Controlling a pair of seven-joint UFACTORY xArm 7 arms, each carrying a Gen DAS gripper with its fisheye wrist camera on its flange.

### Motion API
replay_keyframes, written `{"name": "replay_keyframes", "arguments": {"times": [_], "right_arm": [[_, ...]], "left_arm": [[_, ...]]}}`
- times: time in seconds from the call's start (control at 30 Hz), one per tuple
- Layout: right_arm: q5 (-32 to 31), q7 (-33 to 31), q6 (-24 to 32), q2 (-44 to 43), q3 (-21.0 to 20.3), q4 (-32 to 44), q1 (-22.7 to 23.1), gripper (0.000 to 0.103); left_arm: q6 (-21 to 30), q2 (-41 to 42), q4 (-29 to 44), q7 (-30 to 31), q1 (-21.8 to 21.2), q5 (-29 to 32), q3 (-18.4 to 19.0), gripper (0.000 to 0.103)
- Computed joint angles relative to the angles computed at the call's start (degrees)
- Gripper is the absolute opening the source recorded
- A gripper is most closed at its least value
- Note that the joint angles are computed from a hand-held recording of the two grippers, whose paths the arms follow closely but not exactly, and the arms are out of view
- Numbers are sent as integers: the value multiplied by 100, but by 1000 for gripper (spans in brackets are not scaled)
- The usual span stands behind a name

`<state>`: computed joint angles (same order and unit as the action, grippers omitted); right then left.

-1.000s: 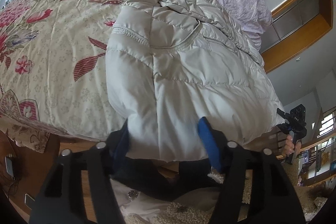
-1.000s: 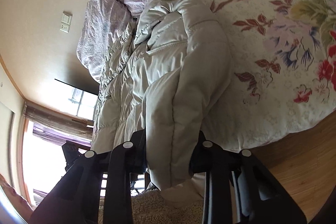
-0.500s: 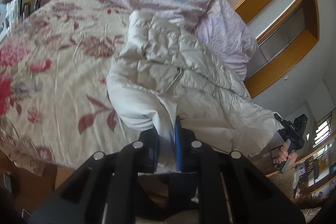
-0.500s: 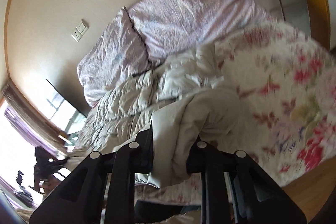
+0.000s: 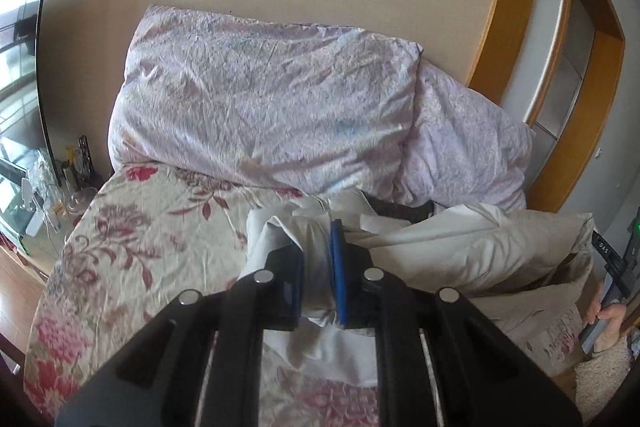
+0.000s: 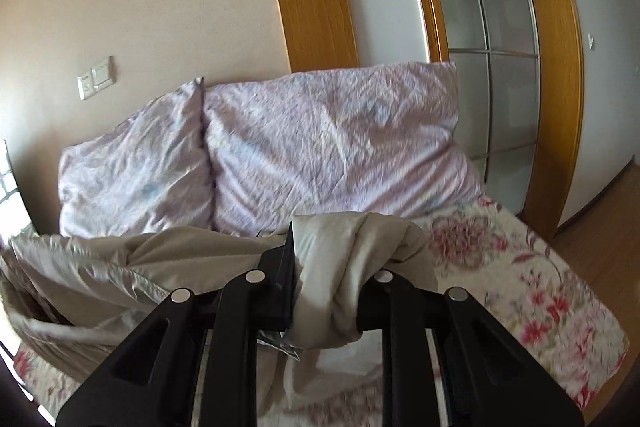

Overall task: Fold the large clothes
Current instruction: 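Lift the hem with both grippers and fold it toward the collar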

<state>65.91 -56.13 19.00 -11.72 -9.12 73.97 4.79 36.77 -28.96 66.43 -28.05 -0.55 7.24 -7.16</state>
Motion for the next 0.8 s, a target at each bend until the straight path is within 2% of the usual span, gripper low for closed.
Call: {"name": "replay_keyframes", "arguments": {"times": [0.07,0.13,0.23,0.3,0.33,0.4,0.47,0.5,0.6,0.7,0.73,0.77,0.8], "right_arm": [[-169,250,-276,388,146,381,4,19],[-619,772,-505,928,359,901,-84,19],[-1872,2082,-677,1794,565,1701,-169,19],[-2769,3034,-569,2329,473,2240,-85,19],[-3021,3303,-506,2509,450,2435,-67,19],[-3515,3909,-264,2976,354,2983,-20,20],[-3755,4324,33,3336,289,3463,-20,21],[-3834,4554,381,3625,397,3913,-163,22],[-3688,4841,1430,4404,839,5248,-622,38],[-3410,4894,1641,4630,1352,5657,-1009,52],[-3230,4736,1525,4525,1586,5506,-1172,61],[-3132,4590,1403,4420,1764,5352,-1291,71],[-2972,4319,1060,4189,1954,4989,-1419,75]], "left_arm": [[-74,510,411,-164,217,261,-126,12],[-87,1059,855,-394,357,534,-197,12],[-43,1760,1402,-624,313,747,-87,12],[68,2260,1826,-735,233,890,20,12],[117,2442,1981,-786,176,972,71,12],[168,2805,2284,-823,56,1076,203,12],[184,3188,2592,-877,-71,1136,347,12],[202,3378,2744,-907,-134,1150,418,13],[212,3742,2999,-1087,-282,1116,612,19],[43,3849,3022,-1211,-329,915,726,37],[-26,3819,2991,-1320,-340,1025,739,59],[-106,3736,2923,-1590,-466,1375,860,89],[-158,3624,2842,-1950,-567,1870,936,97]]}}
